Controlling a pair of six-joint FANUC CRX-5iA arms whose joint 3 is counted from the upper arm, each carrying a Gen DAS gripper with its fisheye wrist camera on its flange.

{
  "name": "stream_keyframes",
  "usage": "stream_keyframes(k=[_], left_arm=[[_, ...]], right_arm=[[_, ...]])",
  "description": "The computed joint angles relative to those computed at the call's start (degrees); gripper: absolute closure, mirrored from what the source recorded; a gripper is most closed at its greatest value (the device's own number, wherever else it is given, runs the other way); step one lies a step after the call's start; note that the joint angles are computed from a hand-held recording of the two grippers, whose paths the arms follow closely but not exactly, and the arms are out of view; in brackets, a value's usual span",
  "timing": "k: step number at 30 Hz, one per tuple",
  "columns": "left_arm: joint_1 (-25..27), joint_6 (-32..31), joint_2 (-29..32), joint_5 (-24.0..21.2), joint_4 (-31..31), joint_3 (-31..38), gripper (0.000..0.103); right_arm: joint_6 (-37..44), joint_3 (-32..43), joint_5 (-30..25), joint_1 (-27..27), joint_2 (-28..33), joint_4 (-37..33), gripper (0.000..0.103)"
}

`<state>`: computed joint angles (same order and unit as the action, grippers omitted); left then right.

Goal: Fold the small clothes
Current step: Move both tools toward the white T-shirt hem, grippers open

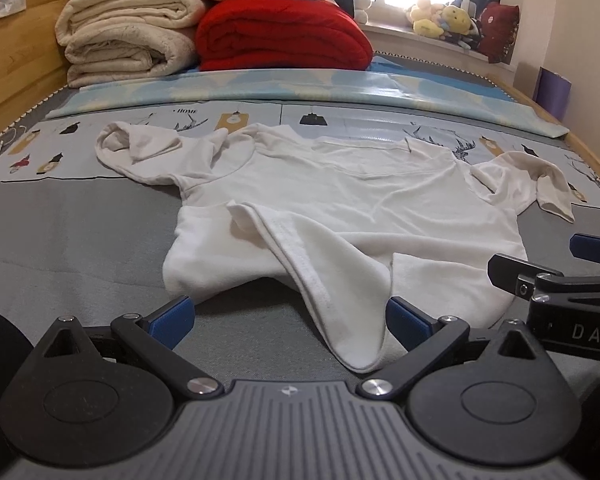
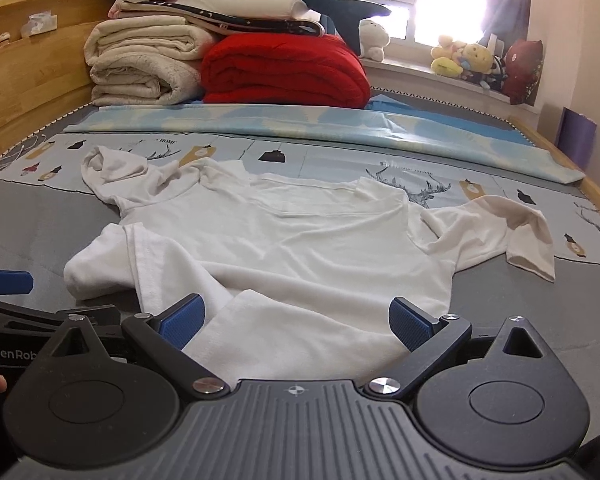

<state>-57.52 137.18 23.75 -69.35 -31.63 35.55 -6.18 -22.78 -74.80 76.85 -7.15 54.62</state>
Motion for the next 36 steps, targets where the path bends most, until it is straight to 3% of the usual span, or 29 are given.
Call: stream_keyframes(k=[19, 30, 34, 36], left_arm=[[-0.8, 0.0, 0.4, -1.2, -2.1, 1.1, 0.001], [-2.1, 1.3, 0.1, -1.4, -5.7, 1.3, 0.001], [-2.1, 0.0, -0.1, 0.5, -5.5, 0.7, 0.004], [-2.0, -1.1, -0.7, 2.6, -5.1, -0.1, 0.01]], right_arm=[[-0.5, 0.3, 2.1, -0.6, -0.6, -2.9, 0.005], [-1.7, 1.6, -1.0, -0.9, 0.4, -4.0, 0.005], [-1.7, 1.3, -0.4, -1.2, -0.1, -4.0, 0.006], [-1.4, 1.1, 0.5, -1.3, -0.6, -4.3, 0.012]])
